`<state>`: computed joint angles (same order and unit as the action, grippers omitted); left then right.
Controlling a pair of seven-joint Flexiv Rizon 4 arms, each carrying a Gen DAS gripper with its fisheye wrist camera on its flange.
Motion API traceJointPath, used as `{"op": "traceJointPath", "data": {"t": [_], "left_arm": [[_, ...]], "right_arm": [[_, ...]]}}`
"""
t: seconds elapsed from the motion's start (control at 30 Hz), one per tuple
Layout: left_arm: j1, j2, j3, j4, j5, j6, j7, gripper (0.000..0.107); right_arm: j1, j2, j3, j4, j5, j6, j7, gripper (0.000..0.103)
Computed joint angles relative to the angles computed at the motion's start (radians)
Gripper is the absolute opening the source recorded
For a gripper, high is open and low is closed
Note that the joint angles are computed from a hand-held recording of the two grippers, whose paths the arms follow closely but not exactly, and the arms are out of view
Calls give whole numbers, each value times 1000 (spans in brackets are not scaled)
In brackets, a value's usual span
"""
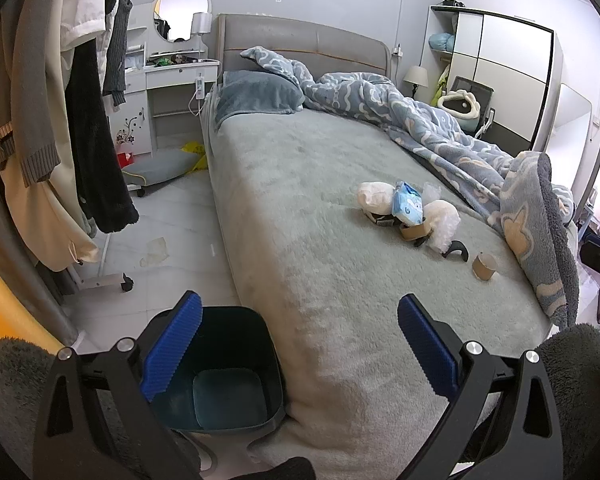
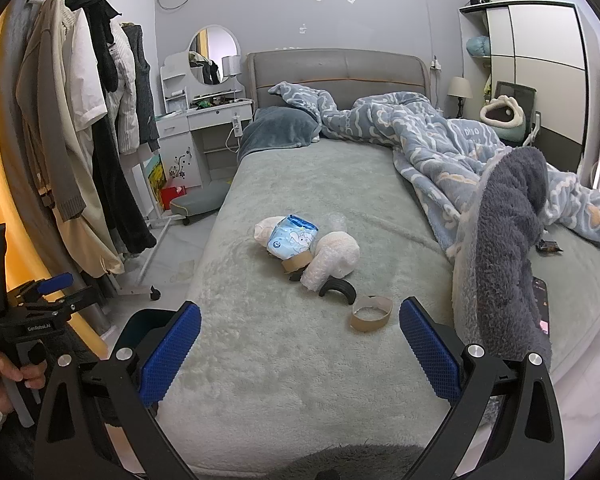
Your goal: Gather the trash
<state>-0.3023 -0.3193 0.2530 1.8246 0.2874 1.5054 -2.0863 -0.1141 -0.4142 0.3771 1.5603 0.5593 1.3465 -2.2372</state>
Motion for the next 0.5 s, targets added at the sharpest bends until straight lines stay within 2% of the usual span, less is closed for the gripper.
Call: {"op": "traceJointPath", "data": {"t": [0.13, 0.2, 0.27, 0.5], "left_arm": [[-8, -1, 10, -6, 10, -8, -7, 100], [-14, 1, 15, -6, 22, -22, -16, 100], [4, 2, -10, 0, 8, -20, -6, 100], [42, -6, -76, 3, -21, 6, 128, 100]], "right_arm": [[-1, 0, -8, -4, -9, -35, 10, 100], [30, -5, -51, -5, -51, -59, 66, 100], [13, -10, -31, -15, -35, -51, 30, 100], [53, -44, -73, -32, -80, -38, 147, 100]]}}
